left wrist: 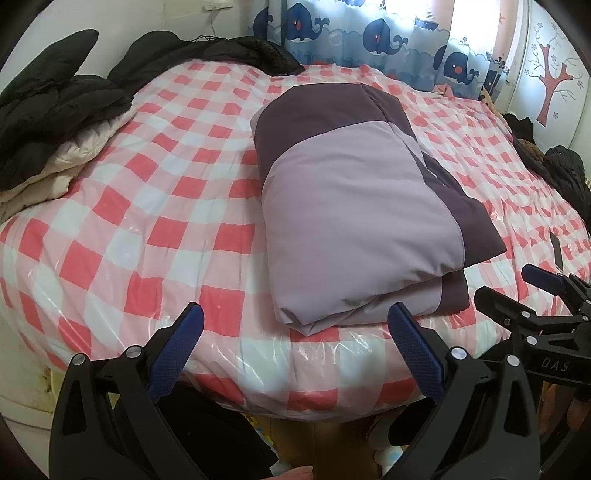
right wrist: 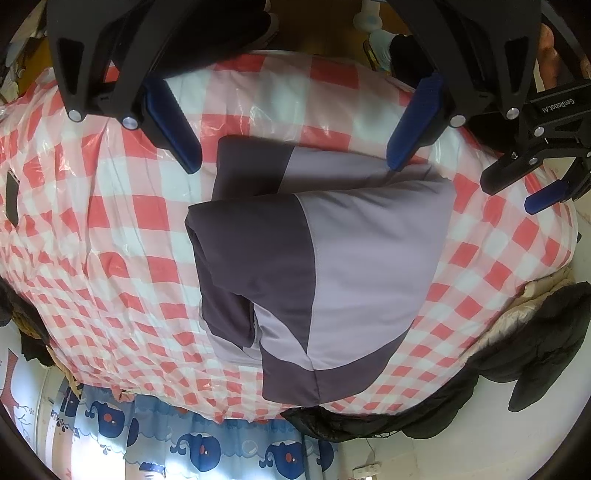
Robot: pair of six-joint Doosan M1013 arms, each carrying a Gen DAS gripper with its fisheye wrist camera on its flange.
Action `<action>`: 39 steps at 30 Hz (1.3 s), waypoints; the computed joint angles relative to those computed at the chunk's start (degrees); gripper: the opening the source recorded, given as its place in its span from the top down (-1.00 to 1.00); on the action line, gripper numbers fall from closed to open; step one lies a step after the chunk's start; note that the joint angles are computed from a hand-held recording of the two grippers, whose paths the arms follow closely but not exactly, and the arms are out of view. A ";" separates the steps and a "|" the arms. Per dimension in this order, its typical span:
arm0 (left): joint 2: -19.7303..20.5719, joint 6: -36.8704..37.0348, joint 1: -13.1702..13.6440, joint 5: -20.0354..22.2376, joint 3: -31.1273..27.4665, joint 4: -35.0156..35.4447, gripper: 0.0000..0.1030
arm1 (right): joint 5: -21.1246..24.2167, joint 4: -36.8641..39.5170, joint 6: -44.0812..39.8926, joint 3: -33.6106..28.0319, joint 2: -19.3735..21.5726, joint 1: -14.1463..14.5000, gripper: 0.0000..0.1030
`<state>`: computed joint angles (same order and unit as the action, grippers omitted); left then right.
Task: Fold large clothes
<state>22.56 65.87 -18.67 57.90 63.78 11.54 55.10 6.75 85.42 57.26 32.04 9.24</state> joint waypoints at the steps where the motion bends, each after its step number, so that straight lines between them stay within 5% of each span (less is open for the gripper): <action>1: 0.00 0.00 0.00 0.02 0.00 0.03 -0.87 | -0.05 -0.01 0.02 0.03 0.00 0.00 -0.86; 39: 0.05 -0.75 -0.29 0.31 0.04 1.19 -0.87 | 0.78 0.22 -1.20 -0.43 0.40 0.05 -0.86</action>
<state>22.61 65.12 -18.96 58.21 63.82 12.73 55.88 6.97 84.22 56.84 32.44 9.29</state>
